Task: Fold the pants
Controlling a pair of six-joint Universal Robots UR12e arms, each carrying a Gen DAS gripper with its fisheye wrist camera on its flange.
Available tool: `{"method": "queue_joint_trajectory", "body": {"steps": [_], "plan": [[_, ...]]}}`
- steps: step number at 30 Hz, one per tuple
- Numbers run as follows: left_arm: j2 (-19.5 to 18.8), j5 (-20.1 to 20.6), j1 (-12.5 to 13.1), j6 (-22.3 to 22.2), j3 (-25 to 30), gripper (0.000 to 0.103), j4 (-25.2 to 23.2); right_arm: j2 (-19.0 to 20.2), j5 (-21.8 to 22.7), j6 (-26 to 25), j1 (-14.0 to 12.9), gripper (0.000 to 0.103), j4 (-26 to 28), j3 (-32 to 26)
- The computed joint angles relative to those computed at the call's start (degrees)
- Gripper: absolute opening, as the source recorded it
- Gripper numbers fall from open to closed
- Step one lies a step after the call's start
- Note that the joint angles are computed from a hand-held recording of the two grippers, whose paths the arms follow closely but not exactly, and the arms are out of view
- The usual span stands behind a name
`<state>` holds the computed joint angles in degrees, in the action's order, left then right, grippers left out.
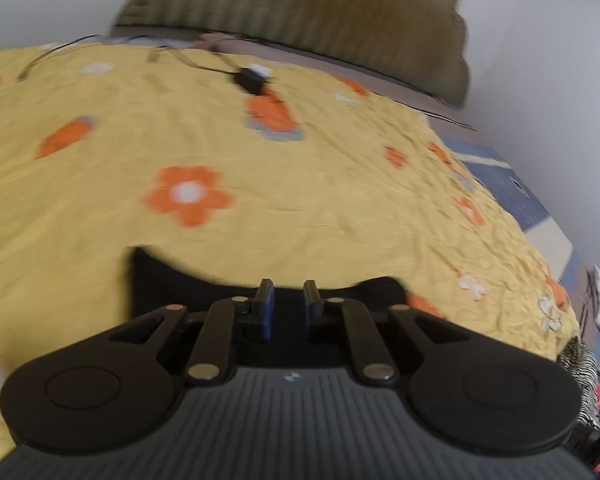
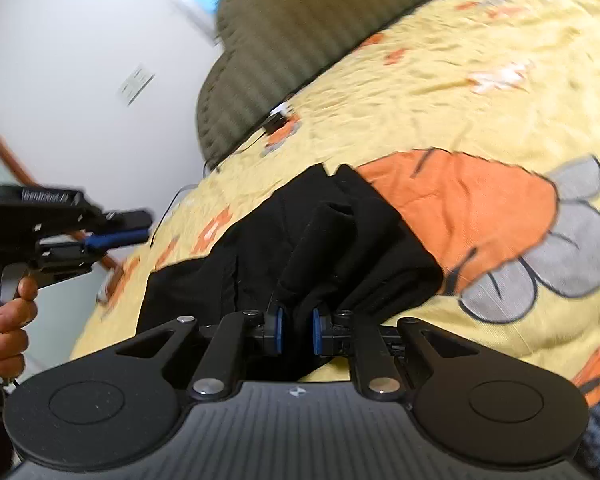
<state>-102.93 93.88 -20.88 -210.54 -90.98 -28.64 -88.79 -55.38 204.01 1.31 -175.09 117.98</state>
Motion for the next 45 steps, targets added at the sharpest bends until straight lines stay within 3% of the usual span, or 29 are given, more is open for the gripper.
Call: {"method": "queue_joint_trajectory", "body": {"steps": [3,5,6,8,9,10,12,14,16,19,20,21,24,27,28,29,31,33,34,35,37,40,45], "plan": [[2.9,1.0,1.2,-3.1,-4.1,0.016,0.3,1.7,1.1,1.8,-0.1,0.019,-1.8,-1.3],[4.2,1.4,1.8,-5.3,-6.3,0.025,0.0,2.2,-1.3,0.9,0.6,0.023,-2.1,-2.4],[4.7,1.6,2.0,-6.5,-7.1,0.025,-0.7,2.2,-4.6,-0.6,1.4,0.023,-1.8,-2.9],[5.3,1.0,2.3,-7.5,-8.4,0.025,-1.6,1.6,-16.4,-4.8,4.2,0.034,-0.9,-3.7],[5.4,0.8,2.4,-7.5,-8.9,0.025,-1.7,1.6,-22.4,-6.8,5.5,0.047,-1.6,-3.8],[5.4,0.7,2.3,-7.5,-9.1,0.025,-1.7,1.6,-28.4,-9.0,6.9,0.052,-3.4,-3.5],[5.2,-0.7,2.5,-6.8,-9.6,0.026,-1.3,2.1,-39.2,-15.2,9.5,0.052,-9.9,-2.7],[4.9,-1.3,2.4,-6.3,-9.8,0.028,-0.7,3.0,-43.1,-22.6,11.1,0.052,-16.5,-2.7],[4.8,-1.8,2.3,-5.9,-9.9,0.028,-0.2,3.2,-38.6,-27.2,11.2,0.059,-16.8,-4.0],[4.6,-1.1,1.9,-5.2,-9.9,0.033,0.4,4.6,-28.7,-33.1,11.1,0.064,-7.7,-8.3],[4.5,-0.8,1.8,-5.1,-10.0,0.034,0.5,5.8,-27.4,-35.4,11.5,0.064,-5.0,-9.9],[4.6,-0.9,1.8,-5.0,-10.2,0.034,0.5,6.9,-27.9,-37.4,12.1,0.064,-2.4,-11.5],[4.8,-2.2,2.0,-5.0,-10.9,0.035,0.2,10.2,-36.9,-37.9,13.5,0.064,5.5,-15.1],[5.1,-3.5,2.4,-3.8,-12.0,0.037,1.9,9.9,-39.1,-37.4,13.2,0.077,5.6,-14.5],[5.0,-3.8,2.5,-3.4,-12.1,0.039,2.2,9.8,-40.3,-37.1,13.7,0.077,3.8,-14.4],[4.9,-4.0,2.6,-2.9,-12.0,0.040,2.1,9.7,-40.0,-38.0,14.1,0.077,-0.4,-13.9],[4.8,-4.4,2.6,-2.7,-12.1,0.046,2.8,9.9,-35.2,-42.8,15.3,0.078,-6.8,-14.2],[4.8,-5.1,2.6,-3.2,-12.0,0.047,2.7,10.6,-29.0,-46.3,15.9,0.078,-3.6,-16.5],[5.0,-5.8,2.7,-3.3,-12.2,0.049,3.1,11.2,-27.0,-47.0,16.1,0.078,1.7,-18.3],[5.3,-6.7,2.9,-3.6,-12.5,0.053,3.5,12.2,-27.3,-47.1,16.3,0.078,6.1,-19.9],[5.6,-9.2,3.3,-4.0,-13.3,0.055,4.6,14.1,-32.4,-46.8,16.7,0.077,11.6,-21.8],[5.2,-10.1,3.4,-4.7,-13.3,0.059,5.2,13.3,-31.6,-44.2,14.9,0.077,12.3,-20.7],[4.2,-11.7,3.3,-5.7,-13.0,0.078,7.5,9.4,-31.5,-41.5,11.9,0.077,8.0,-17.4]]}}
